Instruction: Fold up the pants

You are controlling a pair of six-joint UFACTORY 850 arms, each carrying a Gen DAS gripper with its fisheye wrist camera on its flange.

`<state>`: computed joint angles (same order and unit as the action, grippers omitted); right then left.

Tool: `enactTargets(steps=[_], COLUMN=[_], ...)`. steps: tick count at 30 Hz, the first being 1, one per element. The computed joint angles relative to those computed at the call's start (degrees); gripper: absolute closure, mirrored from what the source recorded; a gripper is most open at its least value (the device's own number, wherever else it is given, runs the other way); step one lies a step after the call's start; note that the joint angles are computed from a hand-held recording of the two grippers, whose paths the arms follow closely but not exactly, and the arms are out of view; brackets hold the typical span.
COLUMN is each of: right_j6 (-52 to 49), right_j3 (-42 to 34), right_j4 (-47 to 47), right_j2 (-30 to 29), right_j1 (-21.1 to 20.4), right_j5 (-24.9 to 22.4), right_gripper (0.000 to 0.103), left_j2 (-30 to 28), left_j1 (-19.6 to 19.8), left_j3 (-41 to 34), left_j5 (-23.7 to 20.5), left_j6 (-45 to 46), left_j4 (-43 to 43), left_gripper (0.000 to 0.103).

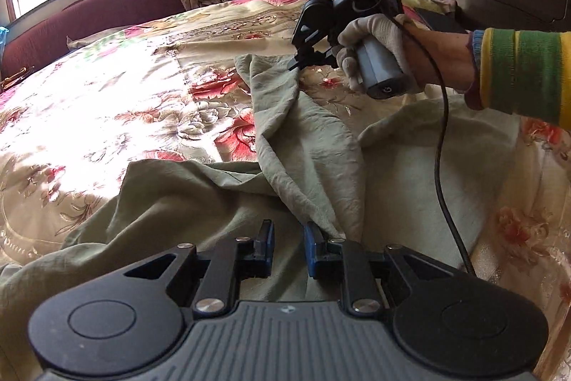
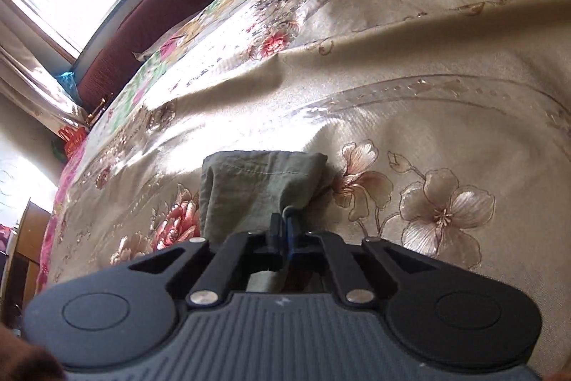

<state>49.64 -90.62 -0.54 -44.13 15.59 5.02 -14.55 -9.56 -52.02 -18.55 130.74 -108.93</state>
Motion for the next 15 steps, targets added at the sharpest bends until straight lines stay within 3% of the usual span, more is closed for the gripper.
enactTargets(steps=[3, 6, 11, 15], right_j6=[8.6, 8.36, 0.45, -4.44], right_j3=[8.38, 17.01, 33.75, 45.63], right_j4=[-8.32, -7.5, 3.32, 10.92], right_j2=[6.37, 13.97, 29.56, 40.82], right_j1=[-0.94, -2.41, -4.92, -6.2], right_j5=[7.44, 12.78, 19.72, 20.23], right_gripper=[0.1, 0.1, 0.1, 0.1], left_j2=[0.57, 0.92, 1.91, 2.67], left_j1=[-0.47, -1.4, -3.76, -5.64], left_j3=[-0.11, -0.14, 0.6, 1.5], left_j5=[0.55, 1.0, 0.64, 0.14], left_j6=[0.49, 3.02, 8.23, 8.52], left_j4=[-0.21, -1.88, -5.11, -3.93], left_gripper=[0.068, 0.068, 0.068, 0.068])
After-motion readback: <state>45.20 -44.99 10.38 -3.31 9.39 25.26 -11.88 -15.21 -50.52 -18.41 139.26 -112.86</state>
